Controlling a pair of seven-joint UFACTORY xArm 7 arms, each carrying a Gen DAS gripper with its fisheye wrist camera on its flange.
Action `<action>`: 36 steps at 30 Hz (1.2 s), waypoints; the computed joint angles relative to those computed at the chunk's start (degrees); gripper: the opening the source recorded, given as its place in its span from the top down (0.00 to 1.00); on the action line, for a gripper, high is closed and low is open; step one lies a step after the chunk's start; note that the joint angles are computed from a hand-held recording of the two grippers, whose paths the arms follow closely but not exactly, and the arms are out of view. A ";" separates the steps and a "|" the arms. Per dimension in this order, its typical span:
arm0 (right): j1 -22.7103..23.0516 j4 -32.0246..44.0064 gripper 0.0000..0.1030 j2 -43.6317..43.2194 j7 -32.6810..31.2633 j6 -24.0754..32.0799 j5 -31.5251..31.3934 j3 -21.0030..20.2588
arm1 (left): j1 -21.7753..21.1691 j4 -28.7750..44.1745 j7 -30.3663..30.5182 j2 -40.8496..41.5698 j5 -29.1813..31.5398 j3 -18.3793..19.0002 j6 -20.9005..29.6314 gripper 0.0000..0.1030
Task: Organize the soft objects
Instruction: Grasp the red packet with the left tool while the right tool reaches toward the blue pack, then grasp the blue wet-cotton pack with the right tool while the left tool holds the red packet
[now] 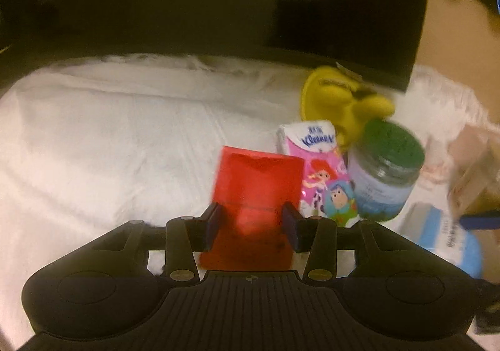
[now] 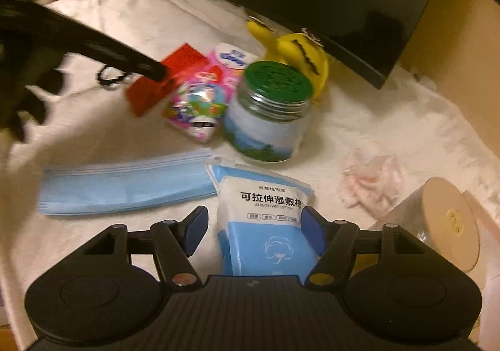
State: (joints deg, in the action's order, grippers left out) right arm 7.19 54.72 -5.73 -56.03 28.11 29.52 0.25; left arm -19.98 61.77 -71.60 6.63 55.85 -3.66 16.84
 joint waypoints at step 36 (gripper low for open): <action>-0.55 -6.15 0.36 -5.62 -4.28 -1.24 8.40 -5.32 | -0.05 -1.45 -3.73 -2.31 9.75 -1.02 -0.43 0.74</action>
